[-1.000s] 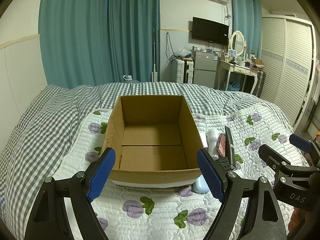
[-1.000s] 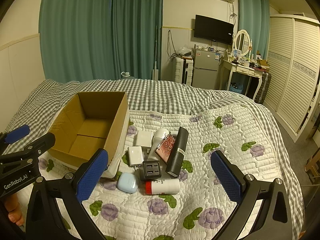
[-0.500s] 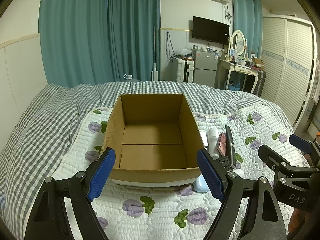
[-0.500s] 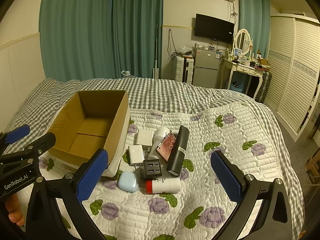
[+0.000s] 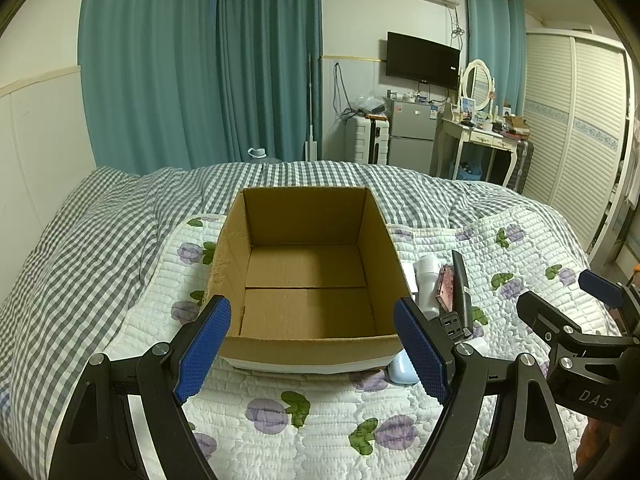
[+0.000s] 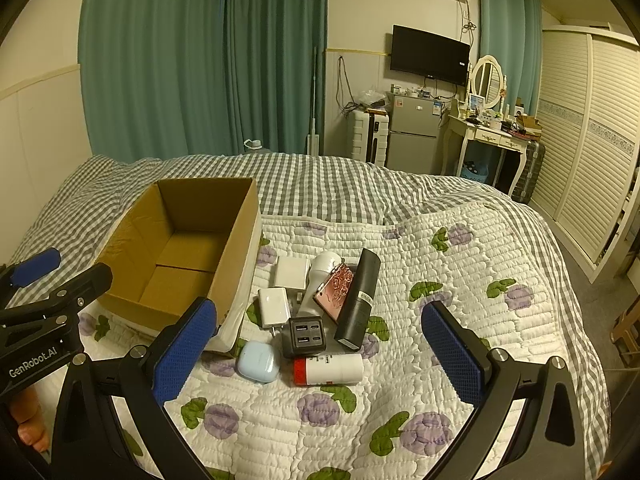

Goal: Organize rigid objects
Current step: 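Grasp the white-and-red pill bottle with the left tool while the right tool grasps the black cylinder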

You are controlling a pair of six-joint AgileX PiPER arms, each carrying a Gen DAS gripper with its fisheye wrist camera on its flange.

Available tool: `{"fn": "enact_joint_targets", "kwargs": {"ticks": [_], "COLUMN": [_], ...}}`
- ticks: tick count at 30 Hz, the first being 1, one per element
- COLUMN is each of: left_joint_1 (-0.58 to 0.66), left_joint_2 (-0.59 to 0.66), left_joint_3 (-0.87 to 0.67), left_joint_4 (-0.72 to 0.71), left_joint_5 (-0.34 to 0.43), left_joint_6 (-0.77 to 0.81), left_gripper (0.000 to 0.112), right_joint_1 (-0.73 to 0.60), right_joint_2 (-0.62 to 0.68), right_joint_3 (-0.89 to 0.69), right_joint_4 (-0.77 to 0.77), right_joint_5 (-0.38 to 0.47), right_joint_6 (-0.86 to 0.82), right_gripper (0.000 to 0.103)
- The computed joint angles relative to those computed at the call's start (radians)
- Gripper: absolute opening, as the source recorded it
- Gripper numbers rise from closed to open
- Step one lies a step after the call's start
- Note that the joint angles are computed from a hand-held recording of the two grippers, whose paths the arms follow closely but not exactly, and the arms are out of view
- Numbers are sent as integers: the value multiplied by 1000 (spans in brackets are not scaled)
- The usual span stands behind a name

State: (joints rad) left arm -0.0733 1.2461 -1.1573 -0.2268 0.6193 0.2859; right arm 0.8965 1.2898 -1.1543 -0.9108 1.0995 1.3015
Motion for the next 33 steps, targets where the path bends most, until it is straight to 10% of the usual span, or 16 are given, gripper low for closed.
{"fn": "enact_joint_targets", "kwargs": {"ticks": [13,22,33], "left_joint_1": [-198,-462,-572], "left_joint_2": [-10,94,291], "left_joint_3": [41,-7,-54], "left_joint_4": [187,456,426], "left_joint_5": [-9,53,61], "left_joint_6": [-178,-536,-622], "left_gripper": [86,86,86], "right_joint_1": [-116,-440,-749], "right_joint_2": [-85,-208,-199], "right_joint_3": [49,151,237], "right_joint_4": [66,239,534], "right_joint_5": [0,-141,-379], "right_joint_6": [-136,-419,-792], "right_gripper": [103,103,103]}}
